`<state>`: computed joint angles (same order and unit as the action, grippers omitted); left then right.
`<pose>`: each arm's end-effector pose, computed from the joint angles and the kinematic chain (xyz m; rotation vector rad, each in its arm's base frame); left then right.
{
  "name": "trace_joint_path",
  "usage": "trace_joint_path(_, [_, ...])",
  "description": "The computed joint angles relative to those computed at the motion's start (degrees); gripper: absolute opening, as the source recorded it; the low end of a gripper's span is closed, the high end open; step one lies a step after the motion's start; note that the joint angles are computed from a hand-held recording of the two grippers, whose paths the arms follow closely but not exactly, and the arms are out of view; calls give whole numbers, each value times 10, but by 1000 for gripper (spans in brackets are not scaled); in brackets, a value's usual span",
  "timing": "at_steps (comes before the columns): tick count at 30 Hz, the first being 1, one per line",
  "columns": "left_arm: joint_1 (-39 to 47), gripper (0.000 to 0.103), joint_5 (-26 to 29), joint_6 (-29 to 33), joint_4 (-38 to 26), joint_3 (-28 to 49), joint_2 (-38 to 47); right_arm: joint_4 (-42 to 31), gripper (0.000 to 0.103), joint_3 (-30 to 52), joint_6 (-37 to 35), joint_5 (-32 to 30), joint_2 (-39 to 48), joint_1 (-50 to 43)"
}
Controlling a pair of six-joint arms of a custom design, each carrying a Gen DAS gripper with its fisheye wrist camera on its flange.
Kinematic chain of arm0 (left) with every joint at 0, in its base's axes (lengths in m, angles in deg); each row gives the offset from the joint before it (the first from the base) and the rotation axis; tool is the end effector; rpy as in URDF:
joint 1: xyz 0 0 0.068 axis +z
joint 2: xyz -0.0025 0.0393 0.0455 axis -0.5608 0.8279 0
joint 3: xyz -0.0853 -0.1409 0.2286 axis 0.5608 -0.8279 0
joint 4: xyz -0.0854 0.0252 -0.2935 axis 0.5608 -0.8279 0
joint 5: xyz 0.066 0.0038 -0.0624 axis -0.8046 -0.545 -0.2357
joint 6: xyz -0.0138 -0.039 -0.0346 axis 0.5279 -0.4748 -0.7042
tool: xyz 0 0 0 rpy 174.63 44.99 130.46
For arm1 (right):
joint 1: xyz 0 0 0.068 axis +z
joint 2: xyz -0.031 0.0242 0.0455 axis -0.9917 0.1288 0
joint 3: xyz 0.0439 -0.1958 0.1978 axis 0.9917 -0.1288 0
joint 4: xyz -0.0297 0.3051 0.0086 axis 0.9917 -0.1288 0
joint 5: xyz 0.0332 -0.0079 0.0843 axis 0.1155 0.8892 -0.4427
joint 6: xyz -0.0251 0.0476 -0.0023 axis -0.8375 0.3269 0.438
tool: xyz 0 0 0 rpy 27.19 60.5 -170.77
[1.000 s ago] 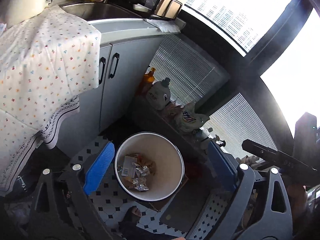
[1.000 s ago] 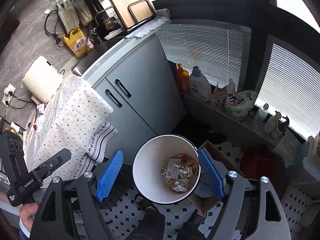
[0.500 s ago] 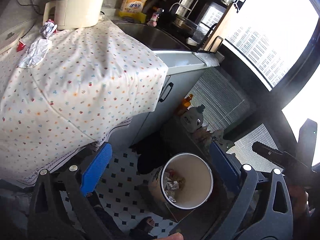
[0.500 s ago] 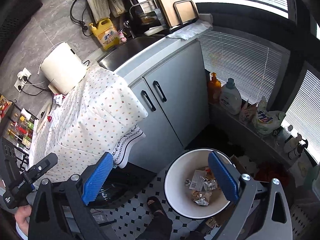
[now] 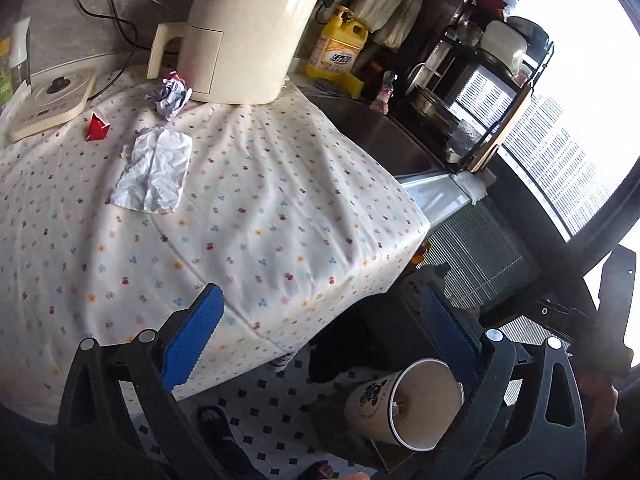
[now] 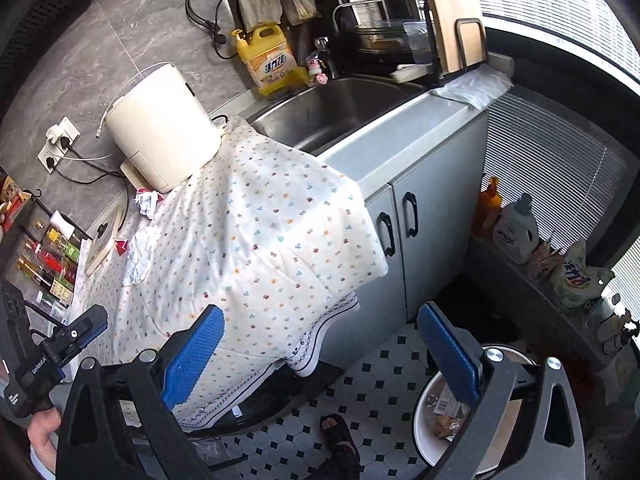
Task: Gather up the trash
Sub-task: 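Move both tools back toward the counter trash, then grasp the white tissue with the right tool while the left tool grasps a red paper piece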
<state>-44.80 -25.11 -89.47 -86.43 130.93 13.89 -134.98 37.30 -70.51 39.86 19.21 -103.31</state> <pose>0.2847 -0.0652 0.3771 0.0988 2.3920 -0.5829 0.2408 -0.0776 0.3774 0.3856 2.4121 0.3306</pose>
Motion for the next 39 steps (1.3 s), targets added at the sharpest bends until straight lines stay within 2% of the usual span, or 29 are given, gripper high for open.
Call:
trace_joint_path(7, [131, 97, 84, 78, 17, 49, 79, 74, 95, 48, 110, 96, 80, 162])
trace_joint_path(13, [217, 97, 128, 111, 30, 106, 159, 113, 95, 104, 162, 143, 160, 264])
trace_joint_path(16, [247, 96, 139, 121, 25, 134, 190, 120, 95, 140, 169, 150, 201, 301])
trace_joint_path(19, [272, 96, 145, 136, 21, 155, 212, 114, 90, 188, 172, 155, 255, 334])
trace_joint_path(25, [318, 90, 144, 140, 13, 189, 259, 90, 78, 304, 157, 150, 372, 393])
trace_joint_path(30, [351, 85, 139, 147, 5, 204, 280, 50, 64, 414, 144, 135, 474, 430])
trace_joint_path(35, [375, 79, 130, 151, -4, 218, 298, 12, 63, 504, 125, 138, 555, 454])
trace_joint_path(37, [378, 76, 128, 150, -10, 226, 308, -33, 56, 562, 105, 151, 603, 464])
trace_joint_path(38, [378, 75, 127, 151, -14, 232, 315, -43, 39, 574, 96, 172, 613, 470])
trace_joint_path(39, [375, 73, 126, 153, -19, 241, 323, -45, 13, 581, 87, 184, 616, 474])
